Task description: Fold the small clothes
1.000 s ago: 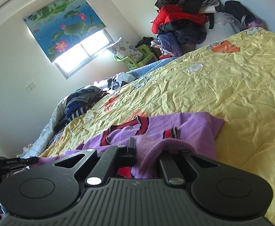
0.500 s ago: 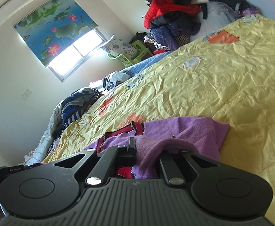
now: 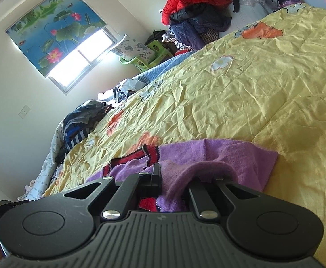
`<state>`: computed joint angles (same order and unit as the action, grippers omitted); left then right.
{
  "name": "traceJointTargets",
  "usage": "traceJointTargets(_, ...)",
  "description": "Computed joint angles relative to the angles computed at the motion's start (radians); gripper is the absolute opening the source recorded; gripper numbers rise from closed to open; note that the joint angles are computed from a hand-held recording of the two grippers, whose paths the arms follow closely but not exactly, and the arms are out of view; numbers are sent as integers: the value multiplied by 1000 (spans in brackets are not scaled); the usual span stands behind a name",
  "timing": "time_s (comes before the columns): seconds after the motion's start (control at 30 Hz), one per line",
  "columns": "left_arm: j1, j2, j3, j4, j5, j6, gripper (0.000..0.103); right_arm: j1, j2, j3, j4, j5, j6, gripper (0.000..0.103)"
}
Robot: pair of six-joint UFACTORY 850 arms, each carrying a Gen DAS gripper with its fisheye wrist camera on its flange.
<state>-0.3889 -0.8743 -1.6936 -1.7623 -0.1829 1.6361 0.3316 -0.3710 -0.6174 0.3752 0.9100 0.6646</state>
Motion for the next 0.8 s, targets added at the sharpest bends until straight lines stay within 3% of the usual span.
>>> traceJointTargets(0.4,-3,-66,-83,386,8,-387,7,-27,-29,-29,-29,-41,18,10)
traceJointTargets(0.53,0,-85,-114,580,-17,-587,7,-33,-32,-35,-41,-58,29,11)
traceJointTargets(0.63,10,-86,-119,594,-55,-608,7,-38,-33,-38,-65,-72,56,14)
traceJointTargets(0.7,16,-78,-106,568,-74,-585,7,-41,-32,-41,-76,-87,61,19)
traceJointTargets(0.77,23,-67,-91,539,-90,-549,7,-44,-30,-37,-111,-78,77,38)
traceJointTargets(0.8,25,-60,-81,538,-99,-546,7,-45,-28,-36,-127,-79,84,42)
